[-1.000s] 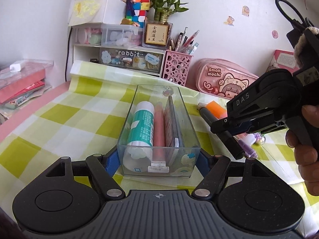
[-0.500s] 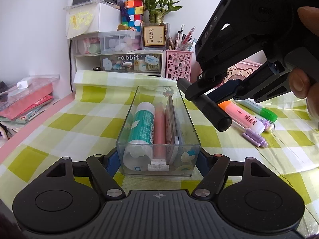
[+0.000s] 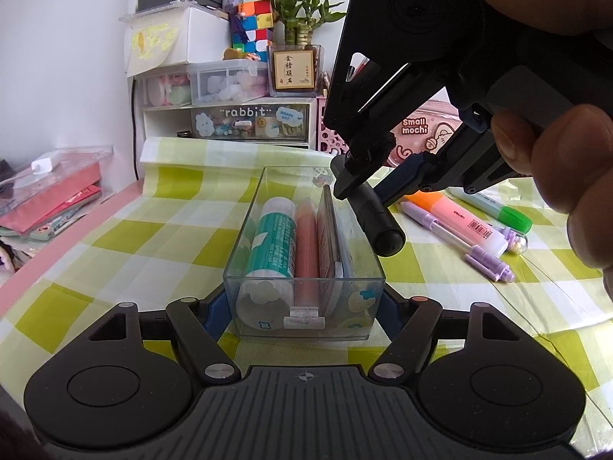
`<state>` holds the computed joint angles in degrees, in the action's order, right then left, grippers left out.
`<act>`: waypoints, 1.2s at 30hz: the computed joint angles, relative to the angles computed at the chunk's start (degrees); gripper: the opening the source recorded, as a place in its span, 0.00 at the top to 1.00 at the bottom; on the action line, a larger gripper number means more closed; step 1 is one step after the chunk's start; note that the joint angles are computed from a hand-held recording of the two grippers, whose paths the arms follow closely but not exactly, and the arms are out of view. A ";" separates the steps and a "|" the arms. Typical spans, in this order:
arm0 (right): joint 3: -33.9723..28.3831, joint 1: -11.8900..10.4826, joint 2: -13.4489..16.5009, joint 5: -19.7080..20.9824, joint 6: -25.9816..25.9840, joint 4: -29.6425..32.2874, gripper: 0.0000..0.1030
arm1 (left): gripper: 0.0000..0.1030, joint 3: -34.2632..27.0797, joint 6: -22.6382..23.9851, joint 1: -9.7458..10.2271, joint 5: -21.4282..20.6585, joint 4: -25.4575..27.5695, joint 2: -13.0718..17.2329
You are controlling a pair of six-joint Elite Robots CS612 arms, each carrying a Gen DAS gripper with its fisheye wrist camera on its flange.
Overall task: Organize stationery
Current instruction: 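Lower the black marker into the clear box and open the right gripper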
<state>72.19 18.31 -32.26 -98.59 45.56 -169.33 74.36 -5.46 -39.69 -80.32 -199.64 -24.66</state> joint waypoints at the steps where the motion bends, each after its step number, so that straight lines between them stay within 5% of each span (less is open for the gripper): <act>1: -0.26 0.04 0.02 -0.17 0.34 0.53 0.87 | 0.30 0.00 0.00 0.00 0.00 0.00 0.00; 12: -1.41 0.27 0.07 0.50 1.23 4.19 0.87 | 0.30 -0.26 0.17 0.24 -0.87 0.23 0.08; 36: 5.34 -0.77 -2.12 -1.73 -3.76 -6.06 0.91 | 0.30 -0.49 0.86 0.22 -0.73 0.13 0.22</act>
<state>77.52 17.53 -34.38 -100.32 41.80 -175.39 73.87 -4.60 -39.47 -81.05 -199.51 -24.44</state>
